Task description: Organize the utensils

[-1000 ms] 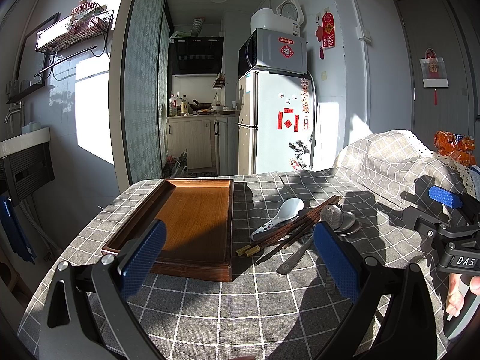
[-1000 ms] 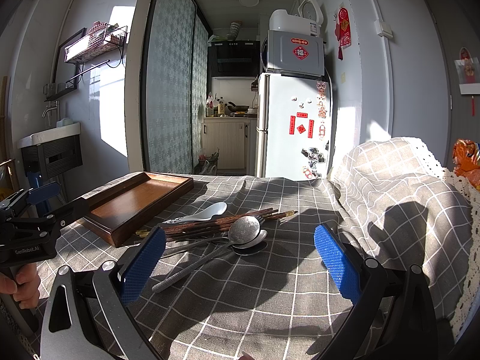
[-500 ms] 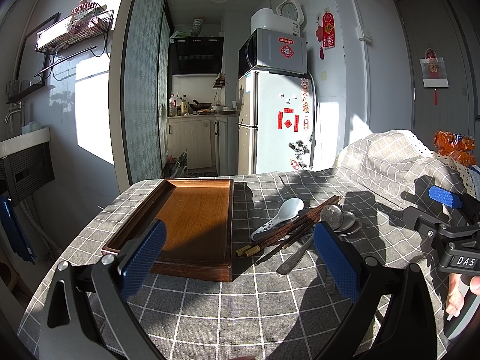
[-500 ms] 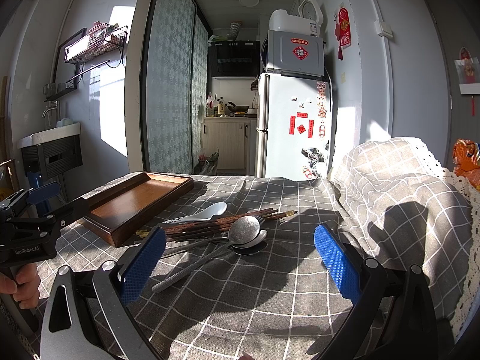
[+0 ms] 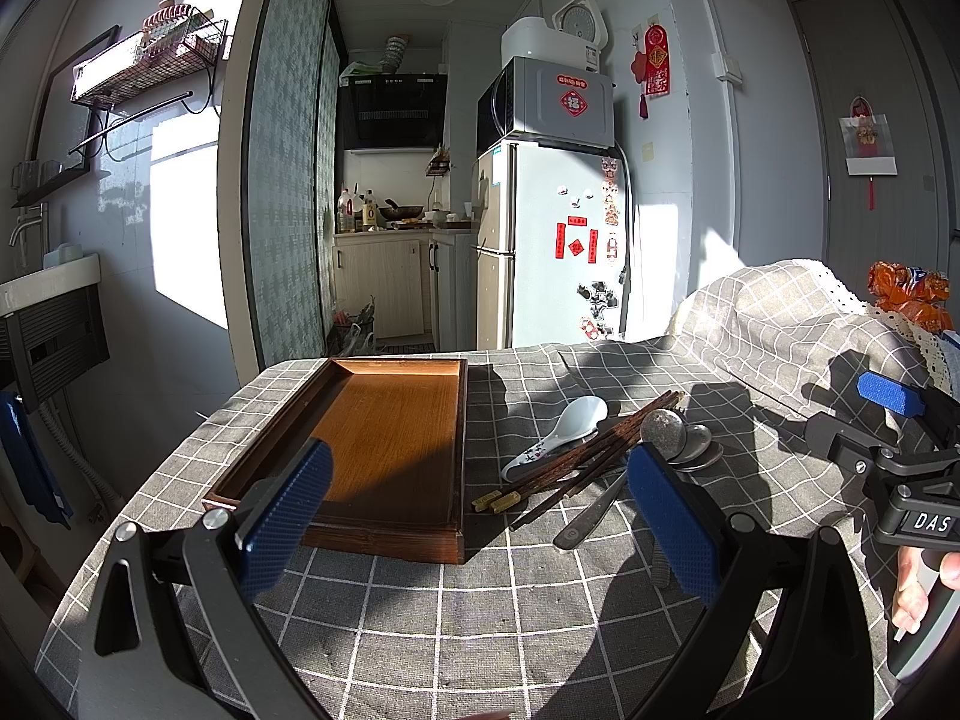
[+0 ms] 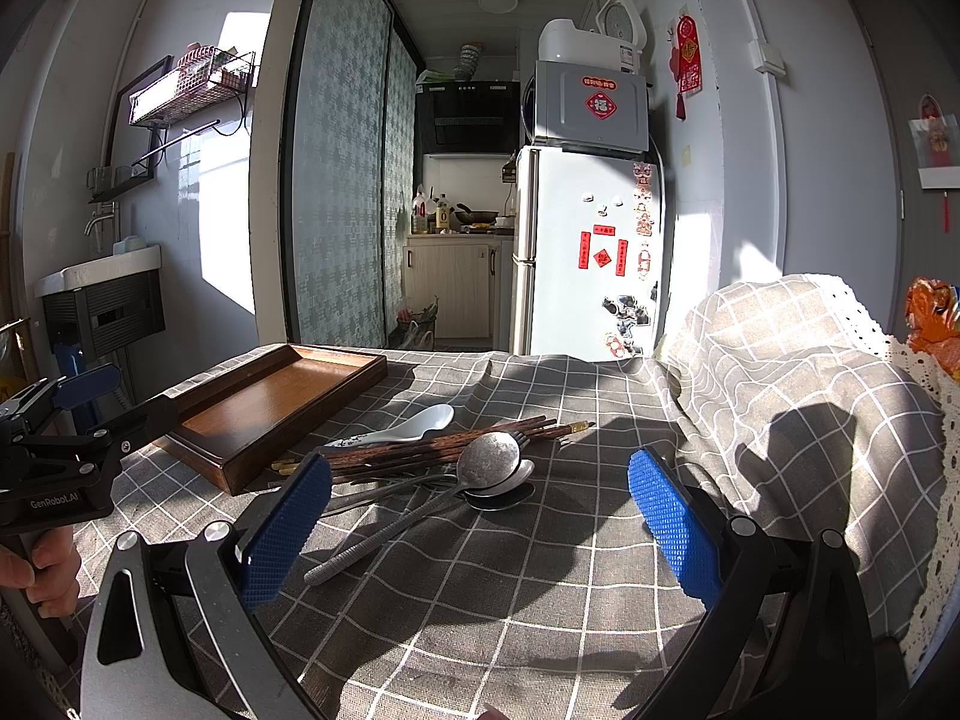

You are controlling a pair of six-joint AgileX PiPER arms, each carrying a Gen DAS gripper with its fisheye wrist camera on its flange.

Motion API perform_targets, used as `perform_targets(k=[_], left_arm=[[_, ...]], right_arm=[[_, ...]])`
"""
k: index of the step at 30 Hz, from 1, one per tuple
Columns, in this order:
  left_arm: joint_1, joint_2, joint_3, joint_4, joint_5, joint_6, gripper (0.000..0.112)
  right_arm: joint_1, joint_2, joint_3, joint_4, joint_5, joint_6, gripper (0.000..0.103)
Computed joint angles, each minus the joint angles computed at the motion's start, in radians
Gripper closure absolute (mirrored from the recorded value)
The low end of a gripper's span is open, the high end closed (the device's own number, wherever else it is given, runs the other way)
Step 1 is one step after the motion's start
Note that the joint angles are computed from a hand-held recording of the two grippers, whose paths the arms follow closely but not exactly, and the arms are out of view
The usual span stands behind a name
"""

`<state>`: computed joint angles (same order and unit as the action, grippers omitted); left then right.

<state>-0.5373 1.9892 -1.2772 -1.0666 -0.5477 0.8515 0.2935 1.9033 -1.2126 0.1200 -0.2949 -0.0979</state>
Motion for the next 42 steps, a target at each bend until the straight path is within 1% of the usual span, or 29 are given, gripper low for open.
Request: perform_targets(k=[35,38,41,42], left_arm=[[0.000,0.000,0.000,0.000,0.000,0.000,0.012],[-0.001,0.000,-0.002,-0.008,-0.001,0.008,0.012],[-0.013,0.007,-0.013,-0.079,-0.037,0.057,0.012],[-0.011,0.011,-0.016,-0.075,-0.037,0.051,0.012]], right_arm=[[-0.004,-0.001,0.001,-0.014,0.002,0.012,0.003],[-0.011,-0.001,-0.001,-0.074,0.009,0.067,0.003],[-0.007,0.001,-0.003,-0.070,0.009,0.063,0.003],[-0.008,0.003,-0.006,-0.069,0.009,0.062,0.003]])
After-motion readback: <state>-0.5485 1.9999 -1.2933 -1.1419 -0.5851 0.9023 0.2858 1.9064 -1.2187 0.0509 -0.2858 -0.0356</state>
